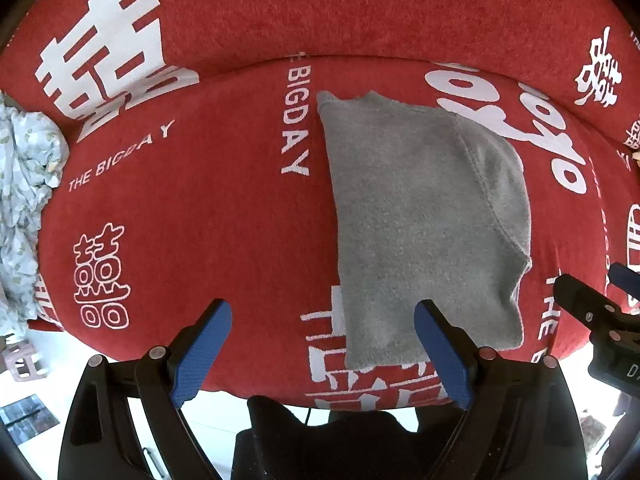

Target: Fold small clothes

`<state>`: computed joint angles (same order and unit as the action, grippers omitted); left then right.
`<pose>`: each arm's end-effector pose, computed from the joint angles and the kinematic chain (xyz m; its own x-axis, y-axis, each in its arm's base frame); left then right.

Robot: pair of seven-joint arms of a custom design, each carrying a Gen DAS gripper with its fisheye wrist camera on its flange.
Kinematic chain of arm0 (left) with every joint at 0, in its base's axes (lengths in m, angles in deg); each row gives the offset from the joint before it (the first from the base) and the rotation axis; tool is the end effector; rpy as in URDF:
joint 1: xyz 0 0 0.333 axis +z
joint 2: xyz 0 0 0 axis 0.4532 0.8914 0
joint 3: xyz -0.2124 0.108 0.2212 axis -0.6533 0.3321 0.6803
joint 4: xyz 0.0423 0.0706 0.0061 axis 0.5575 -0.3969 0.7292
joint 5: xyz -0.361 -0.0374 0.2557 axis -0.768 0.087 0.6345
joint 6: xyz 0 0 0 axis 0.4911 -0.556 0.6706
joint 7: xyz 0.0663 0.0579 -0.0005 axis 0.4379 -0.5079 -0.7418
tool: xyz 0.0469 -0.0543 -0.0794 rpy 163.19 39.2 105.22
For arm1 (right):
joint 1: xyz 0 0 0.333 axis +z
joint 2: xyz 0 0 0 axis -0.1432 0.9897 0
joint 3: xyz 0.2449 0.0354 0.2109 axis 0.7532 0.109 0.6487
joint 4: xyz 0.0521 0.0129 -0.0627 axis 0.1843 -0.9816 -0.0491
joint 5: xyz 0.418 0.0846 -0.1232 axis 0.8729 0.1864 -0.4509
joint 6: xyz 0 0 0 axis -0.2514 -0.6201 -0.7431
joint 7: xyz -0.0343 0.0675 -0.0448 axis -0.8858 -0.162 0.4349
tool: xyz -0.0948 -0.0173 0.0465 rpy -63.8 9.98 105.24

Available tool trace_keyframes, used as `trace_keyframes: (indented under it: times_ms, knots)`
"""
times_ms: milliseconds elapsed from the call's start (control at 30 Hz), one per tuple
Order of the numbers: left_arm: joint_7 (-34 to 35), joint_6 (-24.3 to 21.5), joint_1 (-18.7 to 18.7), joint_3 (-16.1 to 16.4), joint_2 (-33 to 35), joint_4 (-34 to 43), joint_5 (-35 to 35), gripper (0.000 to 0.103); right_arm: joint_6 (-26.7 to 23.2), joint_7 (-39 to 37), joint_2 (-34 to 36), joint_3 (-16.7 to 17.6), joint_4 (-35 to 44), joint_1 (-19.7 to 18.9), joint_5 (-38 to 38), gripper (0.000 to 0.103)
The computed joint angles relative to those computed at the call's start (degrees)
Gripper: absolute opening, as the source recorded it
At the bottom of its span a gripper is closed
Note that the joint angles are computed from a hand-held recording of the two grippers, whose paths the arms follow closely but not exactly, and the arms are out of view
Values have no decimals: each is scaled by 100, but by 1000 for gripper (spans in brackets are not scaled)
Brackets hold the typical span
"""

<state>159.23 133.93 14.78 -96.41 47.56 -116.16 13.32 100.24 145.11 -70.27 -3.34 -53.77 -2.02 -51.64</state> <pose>0.5662 -0.2517 0.5520 -0.4092 -0.9112 -0.0473 -0.9114 0.4107 -0.0259 0.4936 0.0594 0.5643 -0.4312 -0.9015 -0.0364 -0.9019 0.4319 -0.0116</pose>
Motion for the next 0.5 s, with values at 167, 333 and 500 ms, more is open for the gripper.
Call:
trace_keyframes:
  times_ms: [167,333,500]
  knots:
    - [-16,153,-16,-11,-37,-60,141,93,17,-21,51,16,31,11,-32,103]
    - [22,295,-9,-4,-73,-96,32,93,32,-19,48,15,14,20,-23,103]
    - [35,301,-14,-8,-54,-70,13,93,43,-46,71,8,21,23,-14,103]
